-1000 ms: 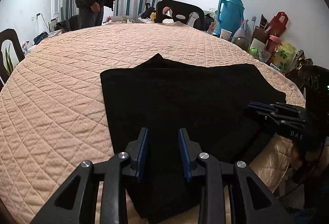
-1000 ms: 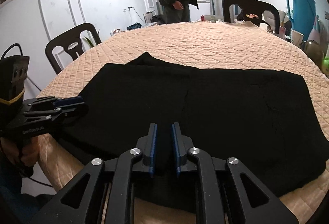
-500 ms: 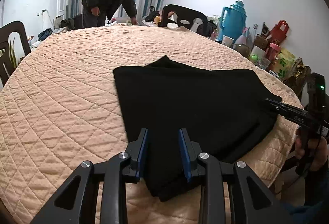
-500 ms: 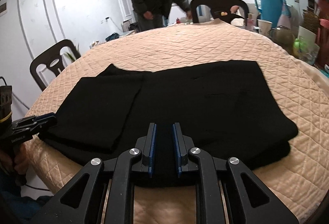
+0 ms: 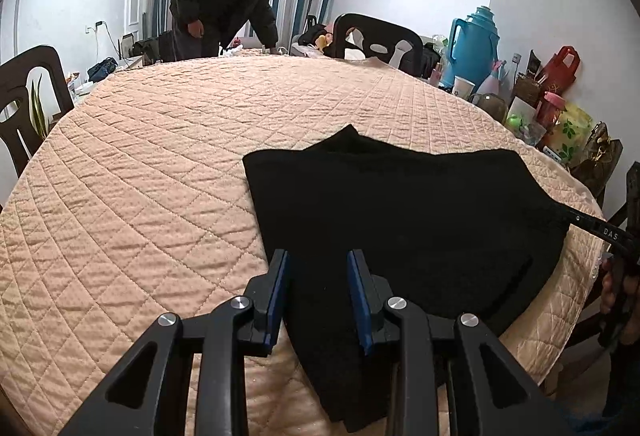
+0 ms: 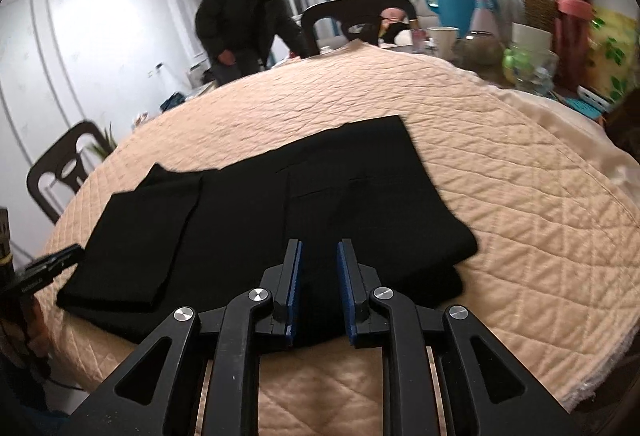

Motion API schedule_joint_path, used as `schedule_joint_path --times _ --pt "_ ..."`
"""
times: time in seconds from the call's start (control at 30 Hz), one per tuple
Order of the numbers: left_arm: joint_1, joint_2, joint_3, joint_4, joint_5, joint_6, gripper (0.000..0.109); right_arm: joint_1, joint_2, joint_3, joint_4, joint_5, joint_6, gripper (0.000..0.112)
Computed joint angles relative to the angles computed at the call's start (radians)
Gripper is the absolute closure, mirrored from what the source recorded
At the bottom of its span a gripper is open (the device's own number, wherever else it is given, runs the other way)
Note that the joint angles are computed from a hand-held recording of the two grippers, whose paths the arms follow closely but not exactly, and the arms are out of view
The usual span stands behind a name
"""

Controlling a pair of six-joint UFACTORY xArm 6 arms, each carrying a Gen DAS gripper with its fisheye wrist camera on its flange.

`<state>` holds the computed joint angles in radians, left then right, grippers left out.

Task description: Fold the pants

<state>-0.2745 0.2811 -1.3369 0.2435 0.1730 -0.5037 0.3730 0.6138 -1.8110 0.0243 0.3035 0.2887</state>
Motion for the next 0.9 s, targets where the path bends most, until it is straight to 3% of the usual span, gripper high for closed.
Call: schedule_joint_path --times 0.1,0.17,0.27,0.43,0.63,0.73,0.9 --pt "-0.004 -0.003 0.006 -0.012 -0.005 0.011 0.076 -0.006 -0.032 0.049 0.047 -0.027 -0.017 0.08" --pt "-0.008 -0.006 0.01 -0.02 -0.006 0.019 0.076 -0.008 -0.053 0.079 0.121 -0.045 -0.057 0.079" --pt "-0.012 -0.012 0.02 -0.03 -0.016 0.026 0.076 -0.017 -0.087 0.129 0.054 -0.073 0.036 0.079" --pt "-0.015 -0.029 0.042 -0.011 -0.022 -0.002 0.076 -0.025 -0.132 0.202 0.077 -0.096 0.076 0.078" --pt "-0.011 -0.051 0.082 -0.017 -0.022 -0.022 0.076 -0.023 -0.118 0.194 0.315 -0.051 -0.053 0.077" --pt "-0.011 -0.038 0.062 -0.001 -0.006 -0.032 0.076 -0.021 -0.088 0.161 0.444 -0.05 -0.125 0.068" --pt "-0.015 -0.013 0.015 0.006 -0.006 -0.017 0.076 -0.02 -0.07 0.14 0.521 -0.065 -0.134 0.063"
